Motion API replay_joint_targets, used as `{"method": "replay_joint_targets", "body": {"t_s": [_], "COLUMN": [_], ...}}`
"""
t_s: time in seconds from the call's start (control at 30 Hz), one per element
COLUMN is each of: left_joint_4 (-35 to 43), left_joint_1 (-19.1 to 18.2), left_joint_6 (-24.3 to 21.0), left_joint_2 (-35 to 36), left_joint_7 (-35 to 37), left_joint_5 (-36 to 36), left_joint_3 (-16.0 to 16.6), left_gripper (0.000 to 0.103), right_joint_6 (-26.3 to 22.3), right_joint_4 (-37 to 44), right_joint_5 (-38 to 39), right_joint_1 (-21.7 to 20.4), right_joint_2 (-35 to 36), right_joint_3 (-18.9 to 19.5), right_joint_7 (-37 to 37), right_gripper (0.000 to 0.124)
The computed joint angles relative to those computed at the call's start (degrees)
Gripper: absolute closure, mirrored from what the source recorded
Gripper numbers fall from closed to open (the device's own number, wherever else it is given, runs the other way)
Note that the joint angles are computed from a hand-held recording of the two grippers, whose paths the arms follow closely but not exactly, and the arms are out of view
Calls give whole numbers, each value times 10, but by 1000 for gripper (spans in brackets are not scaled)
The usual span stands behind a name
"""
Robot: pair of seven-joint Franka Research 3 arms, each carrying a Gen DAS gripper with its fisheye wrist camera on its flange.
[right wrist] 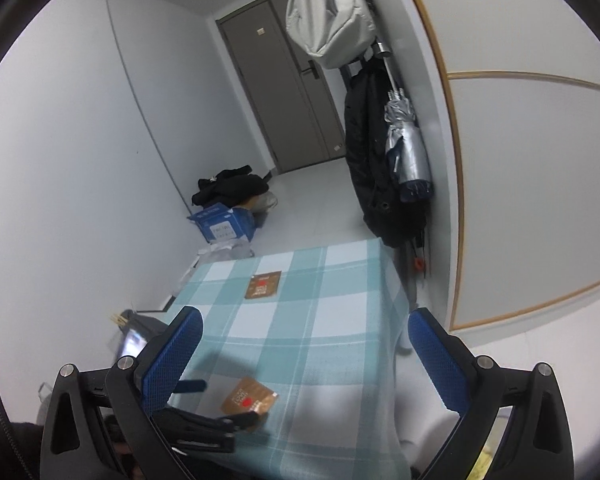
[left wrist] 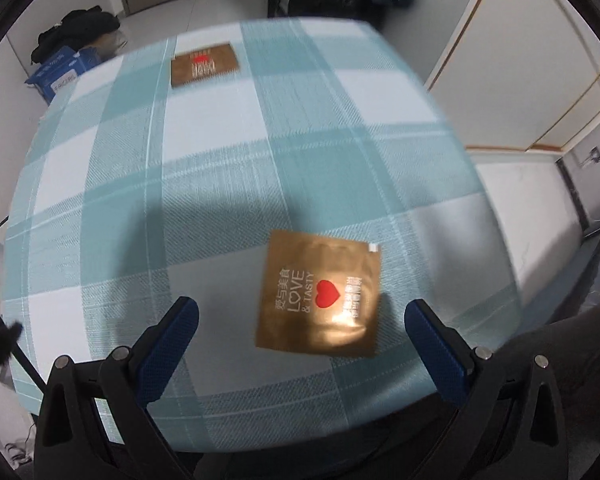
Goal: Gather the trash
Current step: 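Lower the left tool onto a brown LOVE & TASTY packet and grasp it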
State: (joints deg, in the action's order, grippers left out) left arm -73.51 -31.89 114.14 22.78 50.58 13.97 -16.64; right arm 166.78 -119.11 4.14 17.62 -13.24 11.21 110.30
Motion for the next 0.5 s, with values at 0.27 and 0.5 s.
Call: {"method": "replay_joint_targets", "body": {"t_s": [0.27,0.5], "left_joint_4": [21,-55], "left_joint_1": [-17,-6], "left_joint_6": [-61,-23], "left_joint_2": [2,-59], "left_joint_7": [-3,4], "left_joint_5": [14,12], "left_joint_3": [0,-9], "left_gripper": [3,32], "right_joint_6": [11,15], "right_joint_4": [-16,-18], "right_joint_5": [53,78], "right_joint_1": [20,23], "right_joint_2": [-14,-16], "right_joint_3": [-18,-19], "right_joint_7": [-37,-51], "right_gripper": [21,21]}}
